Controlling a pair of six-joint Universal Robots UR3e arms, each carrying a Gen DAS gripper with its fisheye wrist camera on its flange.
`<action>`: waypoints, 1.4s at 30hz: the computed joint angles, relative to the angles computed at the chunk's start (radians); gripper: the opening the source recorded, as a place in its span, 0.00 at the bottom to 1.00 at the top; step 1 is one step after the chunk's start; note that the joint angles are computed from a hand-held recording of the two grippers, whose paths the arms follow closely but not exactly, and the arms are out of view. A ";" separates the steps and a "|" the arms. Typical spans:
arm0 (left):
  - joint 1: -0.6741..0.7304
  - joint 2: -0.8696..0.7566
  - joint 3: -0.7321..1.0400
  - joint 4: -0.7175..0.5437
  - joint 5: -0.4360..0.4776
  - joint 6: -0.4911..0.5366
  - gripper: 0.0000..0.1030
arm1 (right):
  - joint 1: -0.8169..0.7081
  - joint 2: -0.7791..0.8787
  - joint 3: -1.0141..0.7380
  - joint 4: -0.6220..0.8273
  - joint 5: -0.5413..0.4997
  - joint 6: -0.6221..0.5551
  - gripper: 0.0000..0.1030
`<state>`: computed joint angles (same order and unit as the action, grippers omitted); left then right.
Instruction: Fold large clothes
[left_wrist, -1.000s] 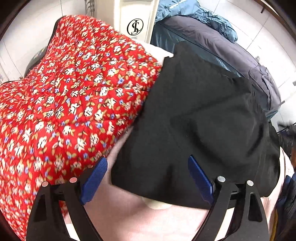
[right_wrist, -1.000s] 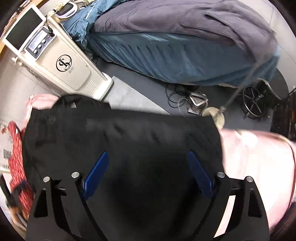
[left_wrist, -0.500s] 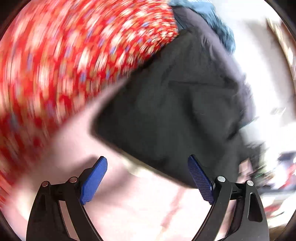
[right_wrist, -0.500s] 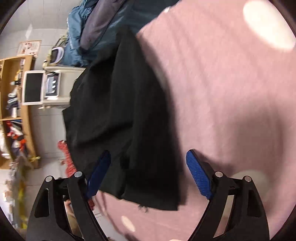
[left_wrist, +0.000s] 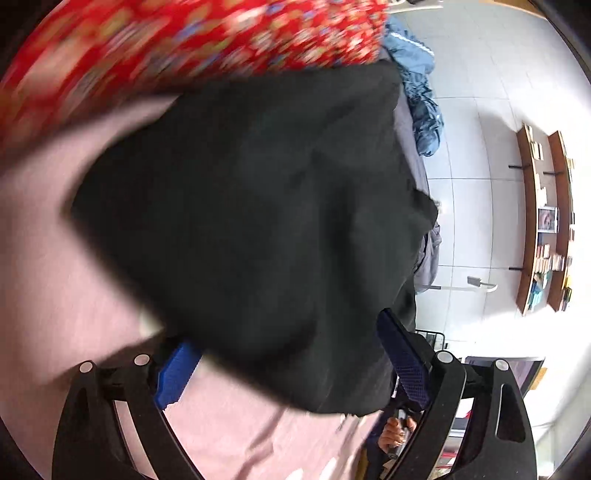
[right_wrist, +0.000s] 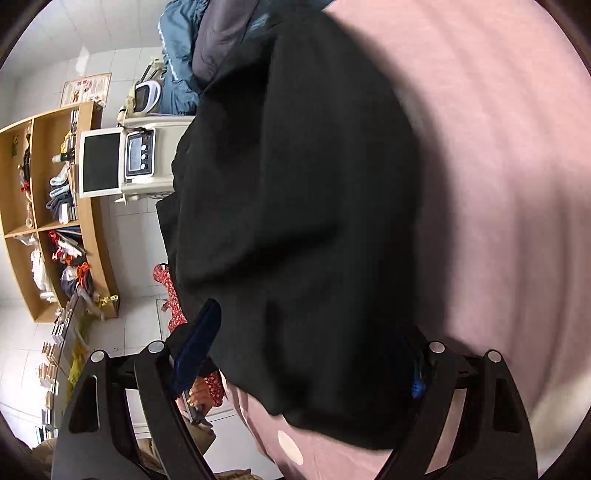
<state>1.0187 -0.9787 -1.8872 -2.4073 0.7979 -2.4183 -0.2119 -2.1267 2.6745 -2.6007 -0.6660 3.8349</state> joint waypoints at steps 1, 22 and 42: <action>-0.002 -0.017 0.015 0.012 0.011 0.007 0.86 | 0.020 0.076 -0.015 -0.082 -0.010 0.020 0.81; -0.750 -0.384 0.284 0.842 0.204 -0.638 0.24 | 0.387 0.458 -0.508 -0.088 -0.424 0.273 0.16; -0.956 -0.138 0.769 0.093 0.349 -0.526 0.09 | 1.113 0.125 -0.675 0.273 -0.860 0.864 0.08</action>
